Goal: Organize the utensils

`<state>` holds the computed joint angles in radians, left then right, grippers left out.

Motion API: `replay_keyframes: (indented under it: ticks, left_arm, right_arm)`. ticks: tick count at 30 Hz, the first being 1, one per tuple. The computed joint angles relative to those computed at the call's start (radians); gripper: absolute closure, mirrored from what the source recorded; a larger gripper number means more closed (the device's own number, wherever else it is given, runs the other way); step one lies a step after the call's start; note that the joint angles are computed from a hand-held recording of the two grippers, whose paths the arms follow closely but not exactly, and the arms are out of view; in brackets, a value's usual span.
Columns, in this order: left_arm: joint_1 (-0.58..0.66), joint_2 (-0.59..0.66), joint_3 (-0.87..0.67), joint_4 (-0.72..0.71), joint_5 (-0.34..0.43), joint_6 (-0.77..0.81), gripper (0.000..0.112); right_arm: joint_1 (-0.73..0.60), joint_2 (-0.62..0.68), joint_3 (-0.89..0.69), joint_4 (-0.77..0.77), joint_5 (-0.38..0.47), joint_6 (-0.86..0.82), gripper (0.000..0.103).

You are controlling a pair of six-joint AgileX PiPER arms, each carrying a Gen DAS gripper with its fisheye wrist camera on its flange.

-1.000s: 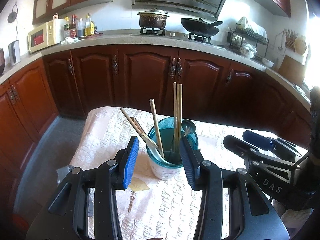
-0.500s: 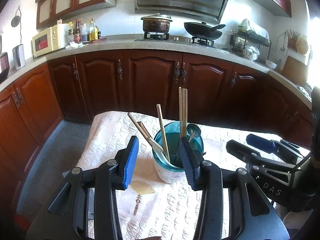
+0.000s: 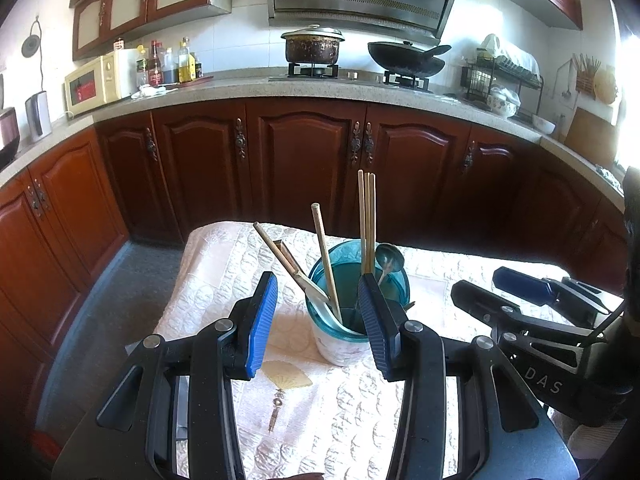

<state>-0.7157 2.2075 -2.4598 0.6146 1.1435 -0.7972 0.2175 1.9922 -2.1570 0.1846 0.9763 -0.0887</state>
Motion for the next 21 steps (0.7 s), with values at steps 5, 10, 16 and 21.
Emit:
replay_keyframes:
  ticks: [5, 10, 16, 21]
  left_arm:
    - [0.006, 0.008, -0.009, -0.016, 0.005, 0.007, 0.071]
    - [0.007, 0.014, -0.019, -0.021, 0.011, 0.008, 0.071]
    - [0.009, 0.021, -0.024, -0.025, 0.015, 0.007, 0.071]
    - [0.009, 0.021, -0.021, -0.023, 0.013, 0.007, 0.071]
  right_arm:
    - [0.002, 0.001, 0.000, -0.006, 0.002, 0.006, 0.052]
    - [0.003, 0.012, -0.010, -0.007, 0.011, 0.006, 0.052]
    - [0.008, 0.020, -0.021, -0.009, 0.020, 0.003, 0.052]
    - [0.009, 0.028, -0.028, -0.013, 0.024, 0.004, 0.052]
